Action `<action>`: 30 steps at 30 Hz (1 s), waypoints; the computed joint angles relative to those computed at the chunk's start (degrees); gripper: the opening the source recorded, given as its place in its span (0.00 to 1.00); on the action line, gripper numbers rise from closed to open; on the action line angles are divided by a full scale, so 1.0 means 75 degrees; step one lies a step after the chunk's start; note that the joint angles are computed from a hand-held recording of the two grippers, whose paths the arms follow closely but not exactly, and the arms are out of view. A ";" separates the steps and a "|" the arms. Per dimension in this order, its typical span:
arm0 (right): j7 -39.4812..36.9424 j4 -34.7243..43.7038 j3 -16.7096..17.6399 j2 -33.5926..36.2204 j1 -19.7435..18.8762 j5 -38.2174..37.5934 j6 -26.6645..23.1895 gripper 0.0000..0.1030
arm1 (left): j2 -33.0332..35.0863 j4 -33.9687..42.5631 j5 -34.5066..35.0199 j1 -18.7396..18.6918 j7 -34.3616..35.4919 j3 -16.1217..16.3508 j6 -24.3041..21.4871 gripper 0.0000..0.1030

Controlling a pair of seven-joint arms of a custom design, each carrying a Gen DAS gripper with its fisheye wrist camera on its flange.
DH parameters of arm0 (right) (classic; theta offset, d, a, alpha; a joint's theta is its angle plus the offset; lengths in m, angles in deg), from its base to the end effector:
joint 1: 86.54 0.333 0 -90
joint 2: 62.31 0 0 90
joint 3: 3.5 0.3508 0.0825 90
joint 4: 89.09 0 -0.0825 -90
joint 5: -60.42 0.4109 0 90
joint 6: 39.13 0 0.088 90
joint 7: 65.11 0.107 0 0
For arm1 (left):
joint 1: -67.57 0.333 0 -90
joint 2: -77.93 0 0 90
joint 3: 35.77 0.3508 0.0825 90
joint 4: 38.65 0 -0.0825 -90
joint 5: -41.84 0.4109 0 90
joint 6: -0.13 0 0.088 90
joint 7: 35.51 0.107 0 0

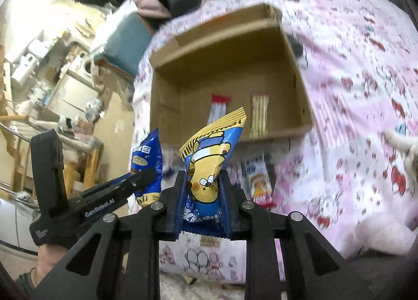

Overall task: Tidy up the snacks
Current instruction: 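Carry the blue bags into the box and open both tools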

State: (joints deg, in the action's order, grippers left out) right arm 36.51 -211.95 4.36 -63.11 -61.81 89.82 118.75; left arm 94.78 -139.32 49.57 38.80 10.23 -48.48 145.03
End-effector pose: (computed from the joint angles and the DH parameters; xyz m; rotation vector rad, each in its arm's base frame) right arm 0.5169 0.3068 0.4969 -1.6904 1.7761 0.0880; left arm 0.5410 -0.4591 0.4781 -2.0967 2.1341 -0.7389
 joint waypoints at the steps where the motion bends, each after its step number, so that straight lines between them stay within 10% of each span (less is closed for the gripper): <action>1: -0.0186 0.0046 -0.0034 0.0059 -0.0029 0.0138 0.0146 0.24 | 0.0118 0.0223 0.0165 -0.0038 0.0033 0.0051 -0.0084 0.16; 10: -0.1203 0.0932 0.0115 0.1183 -0.0654 0.0758 0.0407 0.24 | 0.1678 0.2489 0.0505 -0.0151 0.0880 0.0381 -0.0647 0.16; 30: -0.1573 0.2462 0.1222 0.3024 -0.1739 0.0644 -0.0333 0.26 | 0.2489 0.2841 0.0076 -0.0340 0.0891 0.0626 -0.0420 0.18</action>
State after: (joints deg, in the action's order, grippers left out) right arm 24.72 -193.49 13.52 -40.43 -74.85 94.65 116.25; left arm 113.45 -118.01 50.14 36.25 16.91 -43.79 141.87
